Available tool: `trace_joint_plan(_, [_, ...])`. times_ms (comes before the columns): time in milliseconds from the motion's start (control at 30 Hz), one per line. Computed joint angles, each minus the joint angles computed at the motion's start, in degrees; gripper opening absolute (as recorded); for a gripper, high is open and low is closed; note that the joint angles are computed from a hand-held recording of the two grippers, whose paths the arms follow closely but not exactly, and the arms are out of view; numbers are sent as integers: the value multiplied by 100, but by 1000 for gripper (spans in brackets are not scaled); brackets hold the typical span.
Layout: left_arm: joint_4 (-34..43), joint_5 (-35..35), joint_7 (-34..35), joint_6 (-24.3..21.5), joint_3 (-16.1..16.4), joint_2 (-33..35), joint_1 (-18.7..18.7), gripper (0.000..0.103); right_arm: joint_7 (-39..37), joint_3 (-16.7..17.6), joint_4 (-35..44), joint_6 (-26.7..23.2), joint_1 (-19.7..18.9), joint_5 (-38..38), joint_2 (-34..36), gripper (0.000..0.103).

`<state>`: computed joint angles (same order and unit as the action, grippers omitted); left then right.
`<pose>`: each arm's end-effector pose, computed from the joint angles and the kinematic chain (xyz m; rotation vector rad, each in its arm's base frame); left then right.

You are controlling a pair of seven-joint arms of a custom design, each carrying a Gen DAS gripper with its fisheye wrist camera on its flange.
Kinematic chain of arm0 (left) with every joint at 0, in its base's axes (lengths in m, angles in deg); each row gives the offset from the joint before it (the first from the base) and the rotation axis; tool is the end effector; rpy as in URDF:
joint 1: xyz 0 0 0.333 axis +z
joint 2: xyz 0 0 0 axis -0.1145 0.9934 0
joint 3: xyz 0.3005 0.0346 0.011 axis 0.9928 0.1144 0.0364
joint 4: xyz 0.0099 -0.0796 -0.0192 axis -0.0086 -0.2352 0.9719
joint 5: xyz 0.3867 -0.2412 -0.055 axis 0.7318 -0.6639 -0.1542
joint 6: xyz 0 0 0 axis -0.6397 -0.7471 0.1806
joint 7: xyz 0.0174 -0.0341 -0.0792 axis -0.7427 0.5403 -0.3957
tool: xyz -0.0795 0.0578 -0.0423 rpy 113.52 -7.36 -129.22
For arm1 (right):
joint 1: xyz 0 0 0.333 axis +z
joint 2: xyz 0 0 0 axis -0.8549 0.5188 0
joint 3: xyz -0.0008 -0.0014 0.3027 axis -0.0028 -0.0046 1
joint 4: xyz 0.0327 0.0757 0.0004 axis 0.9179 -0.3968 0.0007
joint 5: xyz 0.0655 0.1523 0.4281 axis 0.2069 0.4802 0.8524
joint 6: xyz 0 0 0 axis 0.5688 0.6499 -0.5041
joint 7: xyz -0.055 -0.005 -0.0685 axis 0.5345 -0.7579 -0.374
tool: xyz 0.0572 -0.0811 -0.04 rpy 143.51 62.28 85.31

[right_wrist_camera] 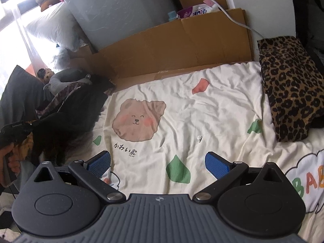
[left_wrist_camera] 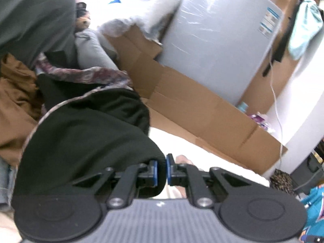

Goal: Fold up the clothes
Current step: 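Lift the black garment with the left tool and pull it off the pile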

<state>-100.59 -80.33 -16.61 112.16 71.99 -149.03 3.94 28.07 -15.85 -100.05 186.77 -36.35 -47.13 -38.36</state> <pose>0.3628 0.0327 0.6502 -2.1036 1.1673 -1.0778 0.4543 0.1134 0.6488 -1.8227 1.4090 -0.0556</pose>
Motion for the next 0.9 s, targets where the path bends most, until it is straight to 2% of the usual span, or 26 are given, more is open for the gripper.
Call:
trace_joint_plan(267, [42, -448, 228, 190, 94, 285, -657, 8, -22, -13, -14, -19, 6, 57, 0, 102])
trace_joint_plan(533, [8, -868, 438, 321, 141, 443, -1130, 8, 2, 15, 4, -28, 7, 48, 18, 102])
trace_joint_plan(733, [65, -1098, 655, 287, 177, 469, -1417, 7, -3, 10, 4, -27, 22, 69, 12, 102])
trace_joint_plan(900, [71, -1507, 885, 236, 320, 455, -1827, 4, -8, 7, 4, -27, 32, 88, 7, 102])
